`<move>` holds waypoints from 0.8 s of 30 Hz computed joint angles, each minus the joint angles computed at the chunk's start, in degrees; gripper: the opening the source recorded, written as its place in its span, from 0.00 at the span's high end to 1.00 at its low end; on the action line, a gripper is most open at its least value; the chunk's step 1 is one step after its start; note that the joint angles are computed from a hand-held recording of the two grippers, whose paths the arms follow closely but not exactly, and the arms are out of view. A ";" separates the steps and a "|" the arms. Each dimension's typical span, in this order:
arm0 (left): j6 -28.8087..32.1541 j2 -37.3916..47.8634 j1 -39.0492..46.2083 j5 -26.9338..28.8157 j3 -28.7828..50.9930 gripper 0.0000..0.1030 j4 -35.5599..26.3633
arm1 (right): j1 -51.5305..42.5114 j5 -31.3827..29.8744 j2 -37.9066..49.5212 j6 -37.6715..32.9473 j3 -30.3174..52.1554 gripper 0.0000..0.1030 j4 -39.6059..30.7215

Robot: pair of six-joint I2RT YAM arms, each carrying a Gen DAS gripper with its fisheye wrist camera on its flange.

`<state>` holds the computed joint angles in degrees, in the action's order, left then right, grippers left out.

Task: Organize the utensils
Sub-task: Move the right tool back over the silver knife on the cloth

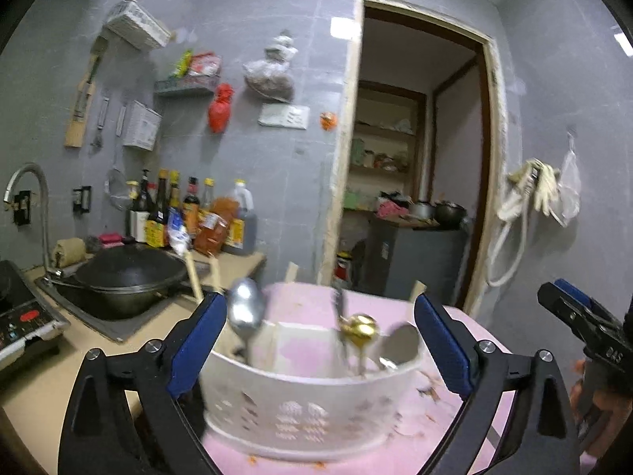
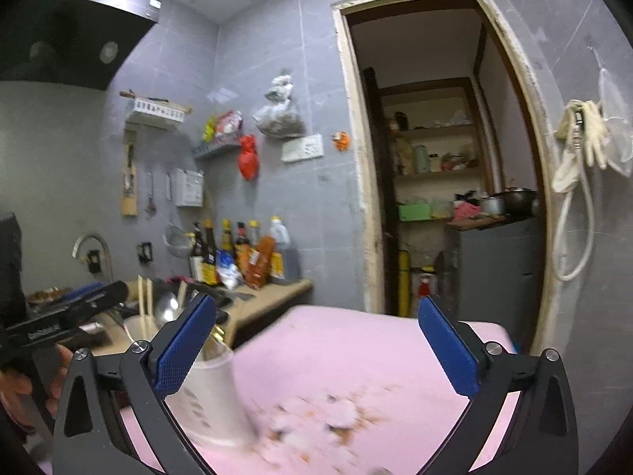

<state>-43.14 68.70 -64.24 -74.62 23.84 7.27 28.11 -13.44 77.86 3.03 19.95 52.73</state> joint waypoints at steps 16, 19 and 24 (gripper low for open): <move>-18.28 16.36 -7.16 4.43 9.74 0.09 -11.66 | -14.56 -6.68 -12.15 -4.15 -9.61 0.00 -14.33; -25.63 17.84 -9.34 3.75 11.42 0.10 -18.51 | -14.57 -6.76 -12.77 -4.46 -9.84 0.00 -17.12; -36.83 18.83 -10.91 4.95 13.66 0.09 -29.27 | -13.60 -6.79 -11.50 -5.46 -9.46 0.00 -20.66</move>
<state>-79.97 87.53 -75.15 -69.67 37.50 -22.00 14.50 -20.24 66.36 -2.43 10.49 32.08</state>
